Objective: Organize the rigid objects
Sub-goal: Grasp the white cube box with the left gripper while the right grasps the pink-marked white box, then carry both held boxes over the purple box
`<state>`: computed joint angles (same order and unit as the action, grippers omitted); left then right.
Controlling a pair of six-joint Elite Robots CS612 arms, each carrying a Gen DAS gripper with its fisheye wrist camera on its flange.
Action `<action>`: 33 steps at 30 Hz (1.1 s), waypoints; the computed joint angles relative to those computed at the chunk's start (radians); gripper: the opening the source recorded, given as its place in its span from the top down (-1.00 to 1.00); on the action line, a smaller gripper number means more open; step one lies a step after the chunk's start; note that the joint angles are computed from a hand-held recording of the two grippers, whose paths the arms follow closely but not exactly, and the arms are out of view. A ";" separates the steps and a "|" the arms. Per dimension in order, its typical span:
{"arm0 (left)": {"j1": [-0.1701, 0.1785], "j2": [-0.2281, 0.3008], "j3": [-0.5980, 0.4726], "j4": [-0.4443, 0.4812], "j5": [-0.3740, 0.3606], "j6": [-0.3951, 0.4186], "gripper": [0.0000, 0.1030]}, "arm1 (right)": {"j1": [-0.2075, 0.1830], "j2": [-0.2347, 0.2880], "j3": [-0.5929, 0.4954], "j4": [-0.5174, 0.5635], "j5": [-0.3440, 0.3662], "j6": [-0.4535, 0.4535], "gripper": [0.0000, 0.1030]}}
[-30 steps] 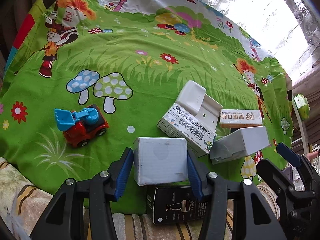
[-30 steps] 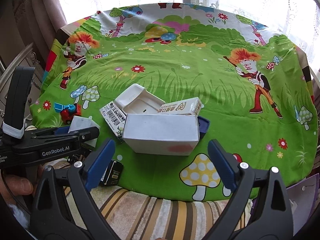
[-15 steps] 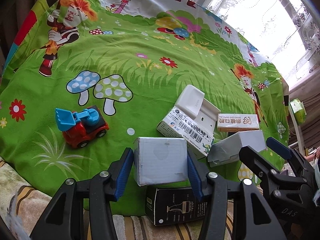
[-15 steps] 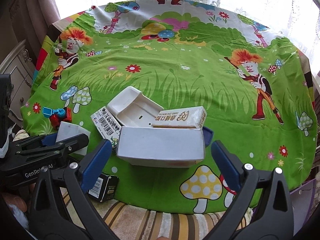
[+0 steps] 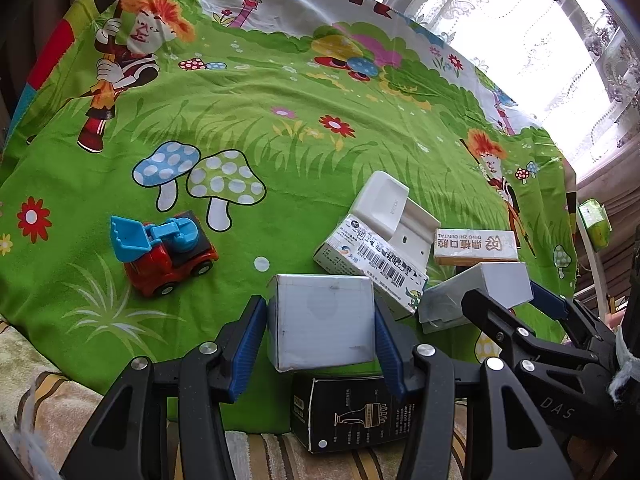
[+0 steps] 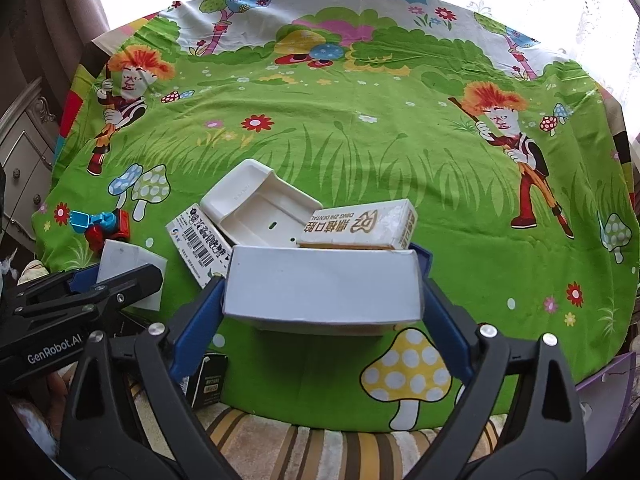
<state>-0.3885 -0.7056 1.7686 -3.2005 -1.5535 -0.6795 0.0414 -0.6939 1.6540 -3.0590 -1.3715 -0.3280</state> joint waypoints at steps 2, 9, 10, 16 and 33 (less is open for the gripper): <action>-0.001 -0.001 0.002 -0.008 0.004 0.000 -0.03 | 0.000 -0.002 0.004 -0.004 -0.004 0.005 -0.80; -0.006 -0.004 0.010 -0.032 0.022 0.004 -0.03 | -0.010 -0.020 0.039 -0.037 -0.006 0.025 -0.80; -0.007 -0.005 0.012 -0.037 0.027 0.005 -0.03 | -0.011 -0.023 0.045 -0.045 -0.008 0.027 -0.80; -0.018 -0.012 0.025 -0.068 0.057 0.025 -0.03 | -0.016 -0.040 0.083 -0.105 -0.024 0.034 -0.80; -0.070 -0.057 0.067 -0.120 0.098 0.076 -0.03 | -0.076 -0.093 0.181 -0.195 0.029 0.088 -0.80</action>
